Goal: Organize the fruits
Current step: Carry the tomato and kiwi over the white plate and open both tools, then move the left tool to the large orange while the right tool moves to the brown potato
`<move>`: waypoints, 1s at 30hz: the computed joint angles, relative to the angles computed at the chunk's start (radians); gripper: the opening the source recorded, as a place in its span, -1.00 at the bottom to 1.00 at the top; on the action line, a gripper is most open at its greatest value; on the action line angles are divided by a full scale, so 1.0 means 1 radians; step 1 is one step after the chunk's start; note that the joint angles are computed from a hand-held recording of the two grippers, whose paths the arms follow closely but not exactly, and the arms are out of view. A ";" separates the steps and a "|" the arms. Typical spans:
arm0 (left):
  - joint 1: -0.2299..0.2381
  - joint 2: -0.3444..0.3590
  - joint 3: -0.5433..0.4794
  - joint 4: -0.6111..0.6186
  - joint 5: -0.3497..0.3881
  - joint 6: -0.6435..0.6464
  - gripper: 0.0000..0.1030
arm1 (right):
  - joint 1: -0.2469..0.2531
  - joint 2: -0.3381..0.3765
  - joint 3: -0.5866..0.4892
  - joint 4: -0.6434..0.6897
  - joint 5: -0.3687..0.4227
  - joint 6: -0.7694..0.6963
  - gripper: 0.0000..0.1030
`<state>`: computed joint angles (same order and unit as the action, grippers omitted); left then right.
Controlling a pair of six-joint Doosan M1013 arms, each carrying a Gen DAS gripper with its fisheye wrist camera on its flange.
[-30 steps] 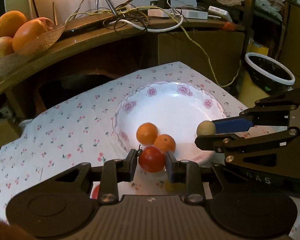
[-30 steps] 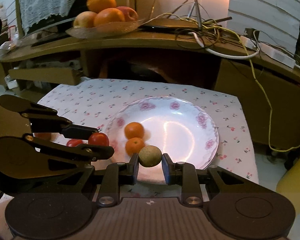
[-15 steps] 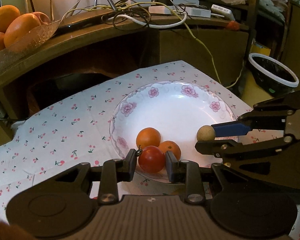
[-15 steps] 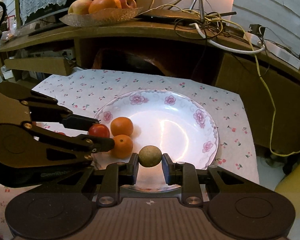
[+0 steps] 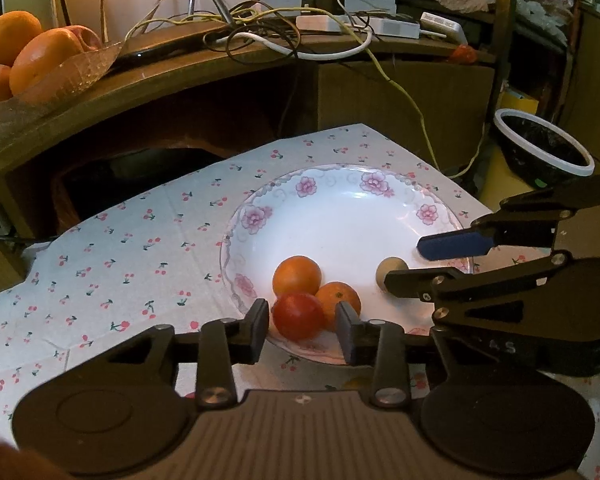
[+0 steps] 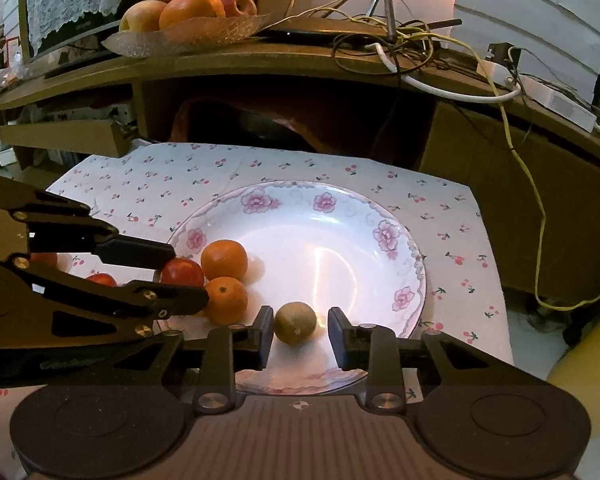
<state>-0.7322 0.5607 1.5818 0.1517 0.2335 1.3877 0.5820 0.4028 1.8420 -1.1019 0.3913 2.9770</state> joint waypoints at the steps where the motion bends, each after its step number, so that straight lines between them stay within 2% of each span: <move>1: 0.000 -0.001 0.001 0.008 0.000 -0.010 -0.19 | 0.000 -0.001 0.002 -0.011 0.000 0.012 -0.31; 9: 0.003 -0.025 0.024 0.031 -0.022 -0.044 -0.17 | 0.003 -0.012 0.012 -0.077 0.004 0.081 -0.27; 14: 0.006 -0.045 0.048 0.000 -0.012 -0.004 -0.17 | 0.007 -0.031 0.029 -0.120 -0.014 0.130 -0.27; 20: 0.009 -0.077 0.087 -0.067 0.022 0.095 -0.12 | 0.019 -0.057 0.056 -0.102 -0.067 0.105 -0.27; 25: 0.014 -0.091 0.113 -0.132 0.050 0.187 -0.08 | 0.026 -0.063 0.064 0.025 -0.133 -0.043 -0.27; 30: 0.020 -0.094 0.123 -0.232 0.063 0.315 -0.07 | 0.028 -0.041 0.046 0.271 -0.163 -0.306 -0.27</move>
<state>-0.7124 0.4670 1.7047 -0.0805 0.2964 1.7028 0.6099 0.3620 1.8879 -0.8305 0.2283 2.6709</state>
